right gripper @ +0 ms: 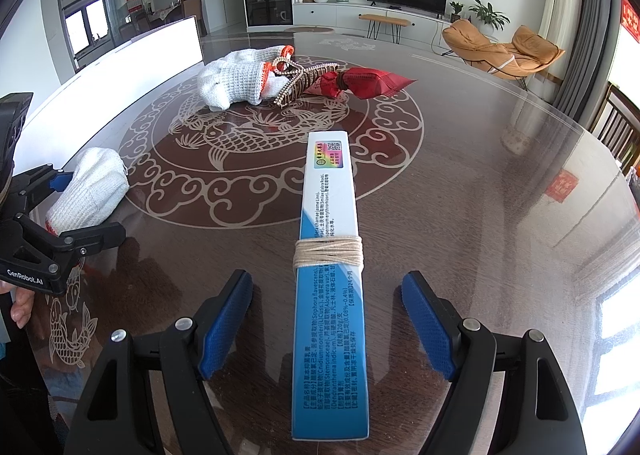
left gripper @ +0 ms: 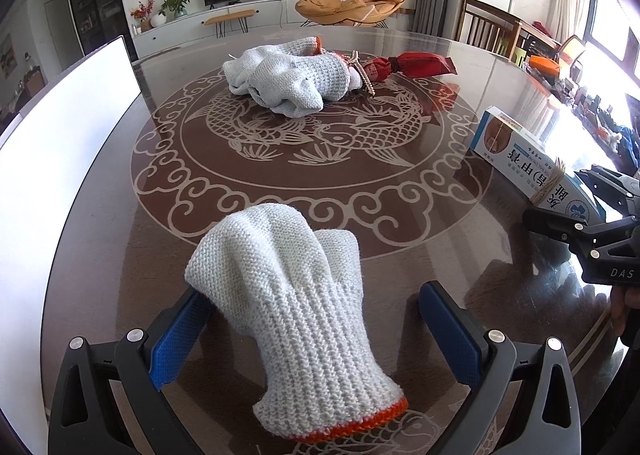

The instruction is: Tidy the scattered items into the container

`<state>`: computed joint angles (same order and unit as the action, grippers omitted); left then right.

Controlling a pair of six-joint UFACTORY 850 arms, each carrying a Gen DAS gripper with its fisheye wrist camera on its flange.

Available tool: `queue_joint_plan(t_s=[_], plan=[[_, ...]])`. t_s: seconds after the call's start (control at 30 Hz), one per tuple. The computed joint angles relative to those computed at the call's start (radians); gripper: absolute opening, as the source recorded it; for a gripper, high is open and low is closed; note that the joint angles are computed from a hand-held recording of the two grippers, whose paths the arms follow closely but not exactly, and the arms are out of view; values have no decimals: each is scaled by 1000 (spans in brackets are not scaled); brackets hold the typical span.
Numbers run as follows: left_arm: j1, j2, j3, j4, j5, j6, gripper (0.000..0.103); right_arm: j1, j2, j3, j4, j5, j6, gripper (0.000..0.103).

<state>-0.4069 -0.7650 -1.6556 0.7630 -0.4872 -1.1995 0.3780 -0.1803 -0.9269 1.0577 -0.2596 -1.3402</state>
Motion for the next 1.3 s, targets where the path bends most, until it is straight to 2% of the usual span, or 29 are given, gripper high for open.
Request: queue_joint_plan(t_s=[0.03,0.07,0.1,0.13,0.17,0.33,0.5,0.57,0.7,0.8,0.87,0.97,1.13,1.2,1.3], plan=[[-3,6,6,14,7,-6,84,-5,0,-2,16,-9,-12,78],[-6,10,7,19,8,-7,74,-9,2,0,36,-13,-22,75],[-7,13,7,22,8,-8,51,-18,5,2,67,-35,-36,71],[-7,14,4,8,10,7,36,-24,11,7,92,-48,-48,60],[-7,13,-2,-10,4,23,36,-24,16,6,74,-46,-20,26],[-4,26,8,-30,13,33,31,-27,45,17,-37,-70,144,27],[-6,54,32,38,25,-34,31,-27,108,42,16,-104,158,27],[1,72,52,25,64,-43,31,-30,116,43,36,-136,182,27],[37,158,150,-68,216,-44,31,-36,94,28,100,-228,246,27],[62,264,253,120,253,-263,31,-20,70,-1,212,-320,236,27],[88,350,328,254,247,-409,31,12,47,-41,267,-374,226,27],[149,478,425,337,195,-488,31,83,-5,-133,329,-446,223,27],[295,593,483,181,63,-269,31,243,-125,-348,391,-496,240,27],[367,608,497,67,64,-153,31,314,-186,-449,383,-486,271,27],[446,609,516,-28,38,-48,31,418,-283,-594,321,-462,353,27]])
